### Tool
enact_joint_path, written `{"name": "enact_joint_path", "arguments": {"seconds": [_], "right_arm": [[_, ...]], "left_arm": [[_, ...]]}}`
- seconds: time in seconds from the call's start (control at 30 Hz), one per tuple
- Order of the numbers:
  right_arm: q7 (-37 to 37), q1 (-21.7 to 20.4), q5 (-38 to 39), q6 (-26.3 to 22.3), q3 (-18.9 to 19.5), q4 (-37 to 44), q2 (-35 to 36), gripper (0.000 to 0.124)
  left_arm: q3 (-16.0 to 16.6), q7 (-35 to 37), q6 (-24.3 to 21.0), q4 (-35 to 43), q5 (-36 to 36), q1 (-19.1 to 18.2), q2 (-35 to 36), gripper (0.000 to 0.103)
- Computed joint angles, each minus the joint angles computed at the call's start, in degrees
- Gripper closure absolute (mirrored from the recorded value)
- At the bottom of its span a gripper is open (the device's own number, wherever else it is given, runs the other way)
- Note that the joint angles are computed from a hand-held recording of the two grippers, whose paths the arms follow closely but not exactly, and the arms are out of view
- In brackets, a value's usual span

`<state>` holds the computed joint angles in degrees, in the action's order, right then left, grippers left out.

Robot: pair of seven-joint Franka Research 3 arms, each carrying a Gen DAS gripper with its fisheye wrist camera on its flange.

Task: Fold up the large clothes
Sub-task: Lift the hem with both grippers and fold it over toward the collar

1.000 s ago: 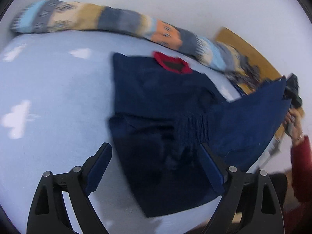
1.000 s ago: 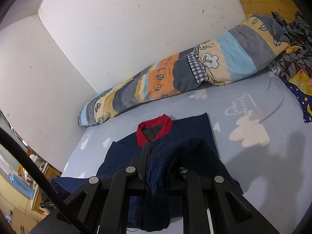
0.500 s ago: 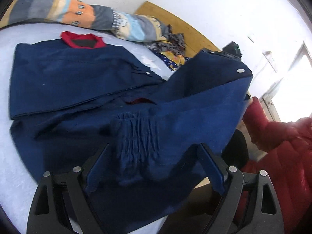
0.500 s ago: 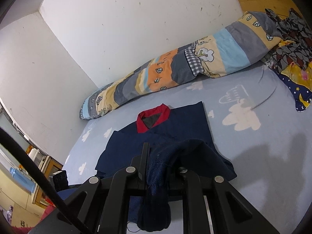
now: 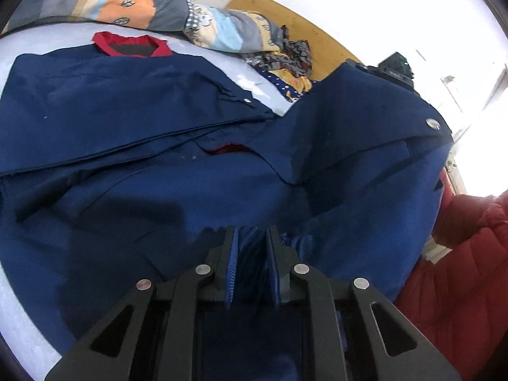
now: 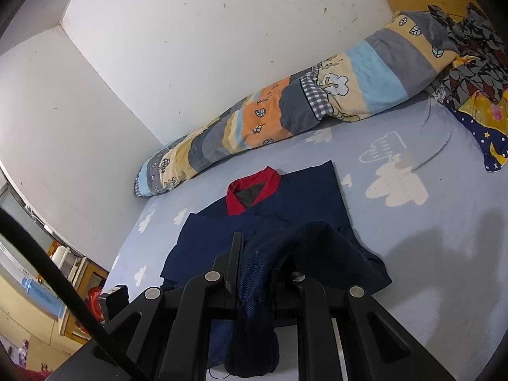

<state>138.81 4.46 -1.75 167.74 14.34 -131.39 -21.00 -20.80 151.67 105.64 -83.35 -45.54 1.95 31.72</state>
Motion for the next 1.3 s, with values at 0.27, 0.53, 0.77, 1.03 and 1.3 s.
{"name": "enact_joint_path", "arguments": {"seconds": [0.27, 0.53, 0.77, 1.03, 1.3], "right_arm": [[1.2, -0.3, -0.3, 0.7, 0.6, -0.7, -0.3, 0.111], [1.2, 1.1, 2.9, 4.3, 0.4, -6.5, -3.7, 0.111], [1.2, 1.8, 7.6, 5.9, 1.7, -13.7, -8.8, 0.111], [-0.3, 1.0, 10.0, 7.3, 2.2, -15.0, -9.4, 0.111], [-2.5, -2.4, 9.1, 8.0, 1.6, -5.8, -2.2, 0.111]], "left_arm": [[0.3, -2.9, -9.1, 8.1, 5.0, 0.2, 4.8, 0.013], [-0.7, -0.8, -13.9, 12.4, 12.1, -3.3, 7.5, 0.019], [0.0, 5.0, 0.0, -1.6, 15.6, -6.3, -1.3, 0.07], [0.2, 11.9, 20.2, -19.6, -1.6, -3.3, -15.1, 0.081], [3.6, 10.0, 30.7, -11.9, -16.9, -3.6, -13.9, 0.085]]}}
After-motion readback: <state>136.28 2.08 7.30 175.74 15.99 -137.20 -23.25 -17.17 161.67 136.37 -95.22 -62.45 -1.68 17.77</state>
